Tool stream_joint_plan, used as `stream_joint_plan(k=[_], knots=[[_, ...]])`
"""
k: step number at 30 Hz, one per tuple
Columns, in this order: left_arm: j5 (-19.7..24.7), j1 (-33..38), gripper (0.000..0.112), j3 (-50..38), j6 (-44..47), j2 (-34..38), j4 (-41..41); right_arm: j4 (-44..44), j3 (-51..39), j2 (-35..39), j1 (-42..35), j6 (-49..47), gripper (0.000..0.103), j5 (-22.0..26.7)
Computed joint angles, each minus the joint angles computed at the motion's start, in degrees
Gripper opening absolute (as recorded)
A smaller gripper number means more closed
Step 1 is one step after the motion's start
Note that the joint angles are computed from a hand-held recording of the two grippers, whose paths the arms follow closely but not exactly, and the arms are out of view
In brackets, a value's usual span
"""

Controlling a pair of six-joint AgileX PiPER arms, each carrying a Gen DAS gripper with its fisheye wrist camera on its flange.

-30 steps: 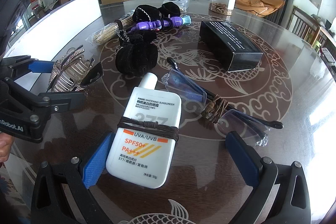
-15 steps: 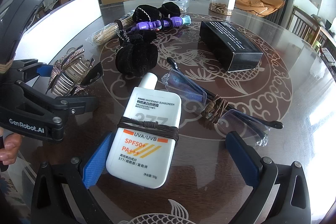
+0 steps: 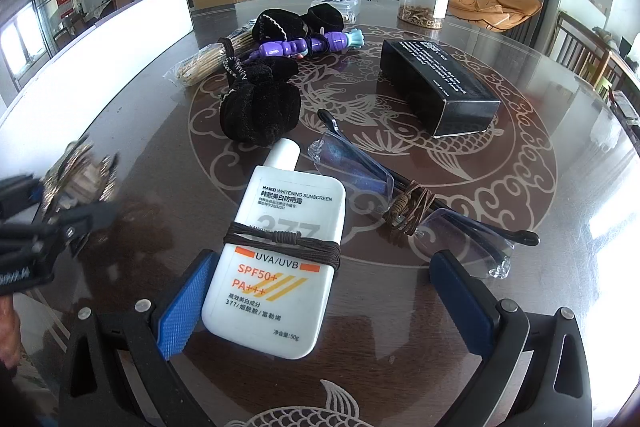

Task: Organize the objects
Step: 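Close the right tool on the white sunscreen bottle and lift it, then carry bow clip and sunscreen bottle into the cardboard box and open both tools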

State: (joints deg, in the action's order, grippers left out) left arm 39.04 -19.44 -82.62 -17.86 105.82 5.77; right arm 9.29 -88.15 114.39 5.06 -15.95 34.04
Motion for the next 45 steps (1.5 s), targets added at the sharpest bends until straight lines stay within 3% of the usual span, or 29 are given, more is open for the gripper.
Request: stream_joint_plan(k=[3,7,11,15,16,18,19,20,21,29,37,42,45], knots=[[-1.6,0.7,0.054,3.0,-0.2,-1.7,-0.9,1.6,-3.1,0.8,-1.0,-3.3,0.103,5.5],[-3.9,0.3,0.054,5.5,-1.7,-3.1,1.2,13.8,-2.7,-1.0,-6.8,-9.5,0.103,10.6],[-5.7,-0.6,0.054,6.9,-3.2,-4.0,1.9,12.4,-10.3,1.9,-7.5,-2.6,0.098,20.4],[-6.0,-1.2,0.054,7.1,-3.7,-4.7,2.3,4.7,-15.9,4.3,-1.9,3.2,0.098,23.2],[-6.0,-1.2,0.054,7.4,-3.7,-5.2,2.4,1.5,-18.1,5.6,0.0,5.2,0.094,24.2],[-6.0,-0.9,0.054,7.8,-3.0,-6.4,1.7,-2.1,-20.8,7.7,2.1,7.8,0.075,25.7],[-6.0,-0.7,0.054,7.9,-2.7,-6.9,1.3,-4.7,-21.0,7.8,3.2,9.3,0.07,24.9],[-6.0,-0.5,0.054,8.1,-2.5,-7.3,1.2,-6.0,-21.0,7.9,3.8,9.9,0.057,24.5],[-6.2,-0.4,0.054,8.5,-2.6,-8.1,1.3,-7.1,-20.9,7.8,4.1,9.9,0.054,24.2],[-6.7,-1.3,0.054,9.5,-3.6,-10.3,3.4,0.1,-12.5,0.0,1.3,5.7,0.054,20.1],[-5.7,1.3,0.054,9.5,3.7,-16.3,-4.1,4.7,-13.4,-3.5,2.5,4.2,0.054,22.5],[-1.9,9.3,0.054,8.4,12.5,-22.0,-12.4,6.0,-15.9,-4.5,5.7,4.8,0.054,24.1],[0.7,15.2,0.054,7.0,15.0,-23.9,-13.5,7.8,-21.8,-2.9,8.7,5.5,0.054,26.2]])
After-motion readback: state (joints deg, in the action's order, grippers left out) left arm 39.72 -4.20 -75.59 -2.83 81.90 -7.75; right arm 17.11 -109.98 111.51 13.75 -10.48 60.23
